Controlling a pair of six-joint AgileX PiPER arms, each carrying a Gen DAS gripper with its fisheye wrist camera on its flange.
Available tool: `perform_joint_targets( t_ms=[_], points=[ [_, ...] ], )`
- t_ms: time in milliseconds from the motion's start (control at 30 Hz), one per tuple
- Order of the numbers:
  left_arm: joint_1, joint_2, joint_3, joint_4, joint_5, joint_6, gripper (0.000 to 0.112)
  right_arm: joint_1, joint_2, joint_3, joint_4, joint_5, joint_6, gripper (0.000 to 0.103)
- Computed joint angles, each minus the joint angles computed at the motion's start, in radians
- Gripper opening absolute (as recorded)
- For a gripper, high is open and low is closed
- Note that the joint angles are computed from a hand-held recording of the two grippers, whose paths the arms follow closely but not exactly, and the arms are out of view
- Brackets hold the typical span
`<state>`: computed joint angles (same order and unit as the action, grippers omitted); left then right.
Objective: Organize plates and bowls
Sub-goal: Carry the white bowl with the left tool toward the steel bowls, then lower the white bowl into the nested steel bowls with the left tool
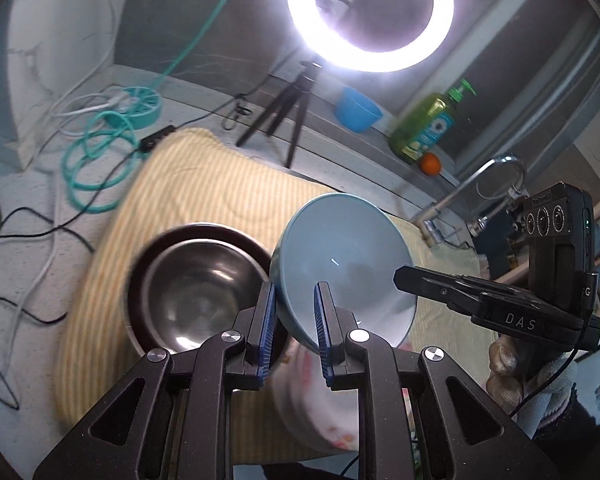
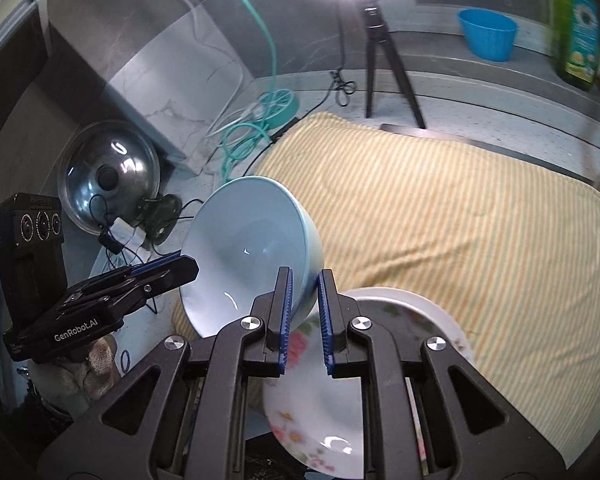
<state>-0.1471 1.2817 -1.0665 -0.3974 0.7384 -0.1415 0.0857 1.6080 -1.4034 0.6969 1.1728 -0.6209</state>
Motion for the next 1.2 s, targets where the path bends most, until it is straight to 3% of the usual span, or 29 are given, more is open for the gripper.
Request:
perform_joint_targets(
  t_ms=[267,500,1067,1200],
  points=[
    [0.150,-0.037,0.083,-0.072,0.029,0.100,0.017,0.170,0.061,-0.037,-0.059,-0.061,0.081,0.013],
    [0.205,-0.012,0.119,-0.108,0.026,0.159,0.017,0.248,0.113,-0.062,-0.124,-0.096,0.136,0.013],
    [0.222,0.018,0.140,-0.127,0.021,0.166,0.018,0.281,0.176,-0.088,-0.173,-0.121,0.172,0.014],
    [0.226,-0.004,0.138,-0.121,0.022,0.159,0.018,0.253,0.160,-0.076,-0.127,-0.122,0.141,0.026]
  ],
)
